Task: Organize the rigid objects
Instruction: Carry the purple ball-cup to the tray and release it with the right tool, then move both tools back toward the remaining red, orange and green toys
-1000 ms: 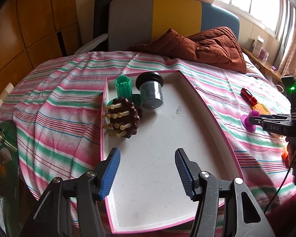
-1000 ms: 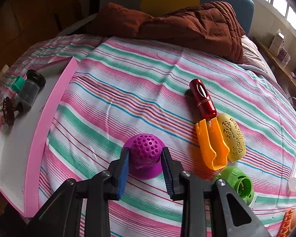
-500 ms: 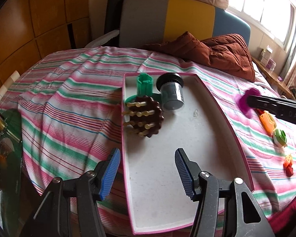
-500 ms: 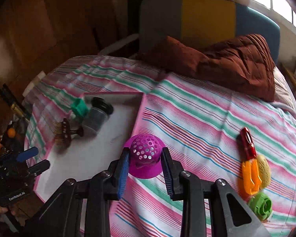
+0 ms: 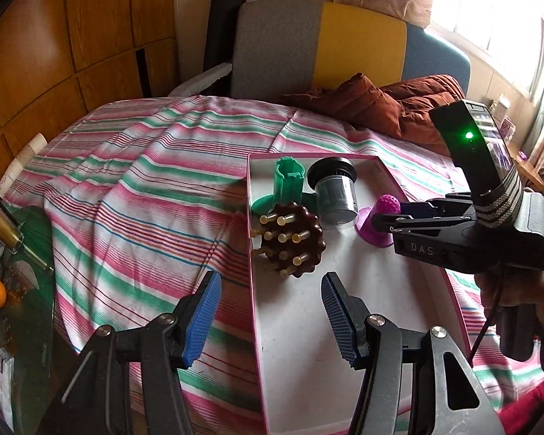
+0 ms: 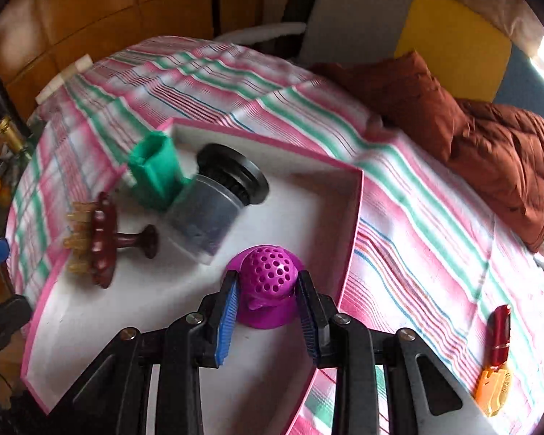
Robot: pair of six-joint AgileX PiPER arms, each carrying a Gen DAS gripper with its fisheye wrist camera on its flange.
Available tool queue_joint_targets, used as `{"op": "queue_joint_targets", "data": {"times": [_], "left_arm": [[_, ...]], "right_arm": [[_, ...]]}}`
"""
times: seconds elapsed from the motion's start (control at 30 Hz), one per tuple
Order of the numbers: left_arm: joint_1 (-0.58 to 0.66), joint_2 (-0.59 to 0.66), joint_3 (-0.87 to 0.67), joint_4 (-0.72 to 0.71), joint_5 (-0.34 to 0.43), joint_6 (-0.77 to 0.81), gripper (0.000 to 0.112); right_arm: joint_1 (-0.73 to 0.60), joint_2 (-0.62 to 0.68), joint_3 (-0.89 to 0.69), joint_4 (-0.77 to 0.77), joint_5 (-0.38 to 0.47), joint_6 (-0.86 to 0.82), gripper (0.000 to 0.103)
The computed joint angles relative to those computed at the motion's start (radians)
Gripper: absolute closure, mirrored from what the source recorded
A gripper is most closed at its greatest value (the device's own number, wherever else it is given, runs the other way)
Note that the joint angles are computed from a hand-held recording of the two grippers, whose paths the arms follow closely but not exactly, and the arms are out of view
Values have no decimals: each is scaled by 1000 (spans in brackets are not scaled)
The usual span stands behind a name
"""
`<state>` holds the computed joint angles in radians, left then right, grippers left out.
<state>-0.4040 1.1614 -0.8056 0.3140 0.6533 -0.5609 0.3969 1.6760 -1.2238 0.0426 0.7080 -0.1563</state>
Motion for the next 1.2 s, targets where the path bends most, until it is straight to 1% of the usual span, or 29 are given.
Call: {"op": "queue_joint_targets", "data": {"times": [0.07, 0.17, 0.3, 0.33, 0.47, 0.63, 0.73, 0.87, 0.93, 1.1, 1.2], "left_arm": [[3, 5, -4, -2, -2, 5, 54], [6, 8, -5, -10, -3, 15, 54], [-6, 14, -10, 5, 1, -4, 54], [-8, 15, -11, 7, 2, -7, 54], [-29, 11, -19, 39, 15, -37, 54], [-67, 15, -36, 85, 34, -82, 54], [-95, 19, -49, 109, 48, -107, 54], [-139, 33, -72, 142, 70, -142, 54], [-160, 41, -83, 154, 80, -157, 54], [-239, 65, -117, 204, 111, -205, 54], [-282, 89, -143, 225, 126, -222, 54]], "right_arm": [[-19, -3, 8, 43, -4, -24, 72], [-37, -16, 26, 61, -9, -36, 71], [-74, -39, 54, 162, -12, -115, 59], [-85, -37, 49, 187, -10, -134, 58], [-108, -85, 84, 245, -21, -178, 57], [-170, -188, 152, 276, -16, -240, 57], [-263, -256, 183, 313, 19, -298, 57], [-433, -310, 218, 342, 54, -373, 57], [-521, -320, 225, 340, 64, -401, 57], [-697, -316, 233, 344, 46, -424, 57], [-813, -295, 226, 403, 40, -448, 57]]}}
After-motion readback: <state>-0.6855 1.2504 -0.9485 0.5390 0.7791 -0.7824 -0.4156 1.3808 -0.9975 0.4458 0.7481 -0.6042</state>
